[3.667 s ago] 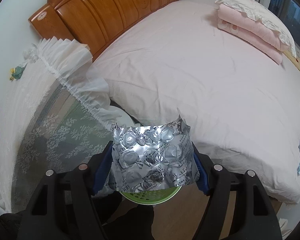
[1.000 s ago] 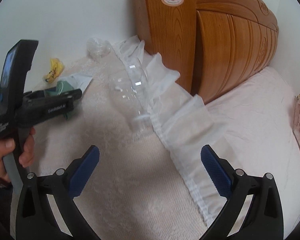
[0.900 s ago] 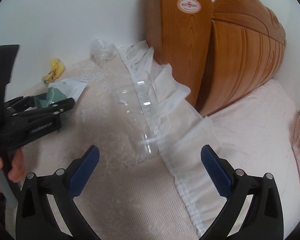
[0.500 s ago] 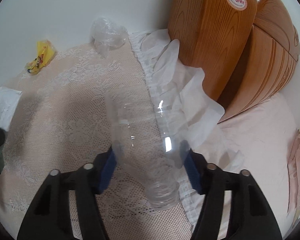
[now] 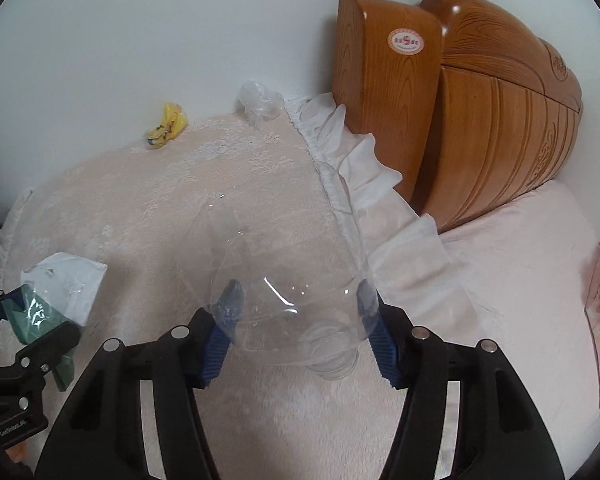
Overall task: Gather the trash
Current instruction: 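Grasp the green wrapper with the left tool while the right tool grasps the clear plastic bottle, then carry the green wrapper and bottle to the wastebasket and release both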
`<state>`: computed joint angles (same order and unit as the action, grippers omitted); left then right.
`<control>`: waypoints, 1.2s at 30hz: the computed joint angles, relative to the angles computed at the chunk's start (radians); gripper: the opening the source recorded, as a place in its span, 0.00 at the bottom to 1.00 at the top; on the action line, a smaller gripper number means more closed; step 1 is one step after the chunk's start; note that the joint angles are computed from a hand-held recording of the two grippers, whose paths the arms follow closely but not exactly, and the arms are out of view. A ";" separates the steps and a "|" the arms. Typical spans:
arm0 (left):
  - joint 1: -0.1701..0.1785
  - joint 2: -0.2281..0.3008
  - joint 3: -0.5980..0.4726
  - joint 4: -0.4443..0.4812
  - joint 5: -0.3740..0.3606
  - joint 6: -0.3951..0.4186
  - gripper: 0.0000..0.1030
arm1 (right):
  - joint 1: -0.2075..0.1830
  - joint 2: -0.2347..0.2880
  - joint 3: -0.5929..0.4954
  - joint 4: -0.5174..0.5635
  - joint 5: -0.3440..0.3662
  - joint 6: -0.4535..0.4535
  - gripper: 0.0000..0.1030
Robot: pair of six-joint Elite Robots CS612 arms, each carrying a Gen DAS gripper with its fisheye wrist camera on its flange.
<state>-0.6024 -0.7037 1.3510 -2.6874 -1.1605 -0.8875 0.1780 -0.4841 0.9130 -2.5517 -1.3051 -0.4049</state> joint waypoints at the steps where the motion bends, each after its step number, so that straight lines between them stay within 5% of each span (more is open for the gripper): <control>1: -0.011 -0.010 0.012 -0.005 0.002 -0.011 0.60 | -0.008 -0.022 0.039 -0.019 0.014 0.001 0.59; 8: -0.090 -0.046 0.038 0.034 0.046 -0.030 0.60 | -0.089 -0.202 0.362 -0.169 0.078 -0.034 0.59; 14: -0.143 -0.034 0.013 0.018 -0.001 -0.015 0.60 | -0.169 -0.301 0.546 -0.219 0.087 -0.028 0.59; 25: -0.198 0.035 -0.119 0.057 -0.084 0.174 0.60 | -0.259 -0.355 0.698 -0.309 0.077 0.056 0.59; 36: -0.224 0.180 -0.345 0.189 -0.314 0.312 0.60 | -0.348 -0.386 0.798 -0.336 -0.005 0.154 0.59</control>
